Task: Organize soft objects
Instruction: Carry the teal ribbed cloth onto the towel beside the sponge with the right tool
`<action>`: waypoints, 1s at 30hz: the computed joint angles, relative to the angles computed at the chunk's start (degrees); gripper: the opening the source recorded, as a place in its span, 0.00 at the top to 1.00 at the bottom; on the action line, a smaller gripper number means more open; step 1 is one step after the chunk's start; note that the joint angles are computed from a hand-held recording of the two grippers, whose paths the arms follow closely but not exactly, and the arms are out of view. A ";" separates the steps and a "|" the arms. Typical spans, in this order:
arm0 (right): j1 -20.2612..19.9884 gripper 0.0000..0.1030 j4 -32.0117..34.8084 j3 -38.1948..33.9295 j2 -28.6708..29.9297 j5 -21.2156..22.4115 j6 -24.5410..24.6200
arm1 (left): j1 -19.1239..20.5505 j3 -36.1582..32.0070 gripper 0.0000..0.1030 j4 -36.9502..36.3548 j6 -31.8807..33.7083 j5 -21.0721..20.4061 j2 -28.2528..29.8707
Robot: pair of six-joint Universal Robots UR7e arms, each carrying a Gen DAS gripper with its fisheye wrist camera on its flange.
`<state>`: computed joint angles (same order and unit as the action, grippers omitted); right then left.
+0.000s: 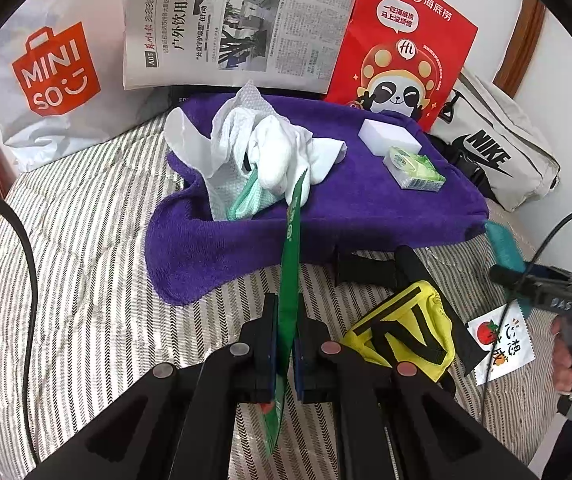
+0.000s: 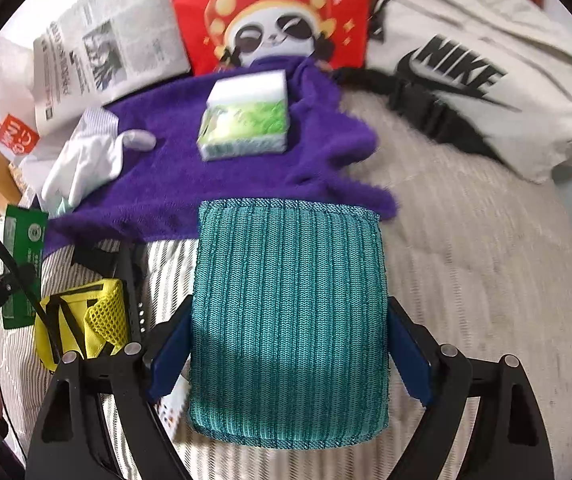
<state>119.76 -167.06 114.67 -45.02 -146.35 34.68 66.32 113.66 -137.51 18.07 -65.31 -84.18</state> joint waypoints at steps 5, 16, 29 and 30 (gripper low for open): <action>0.77 0.15 2.59 0.98 -2.11 -3.06 2.83 | 0.07 -0.41 0.94 0.55 -0.38 0.02 -0.57; 1.89 0.15 0.41 -0.16 -2.71 -0.83 -1.49 | -1.17 -1.62 0.94 2.15 -1.16 -1.08 -1.63; 1.41 0.15 -0.27 -6.57 -0.26 1.35 -10.77 | -1.91 -4.24 0.94 4.02 -2.73 -2.80 -0.78; 1.06 0.15 -0.97 -7.51 0.25 1.67 -12.24 | -2.01 -4.51 0.94 4.17 -2.70 -2.79 -0.65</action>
<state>120.82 -168.03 107.16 -44.78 -144.69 22.44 64.30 109.15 -133.34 15.37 -68.10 -84.83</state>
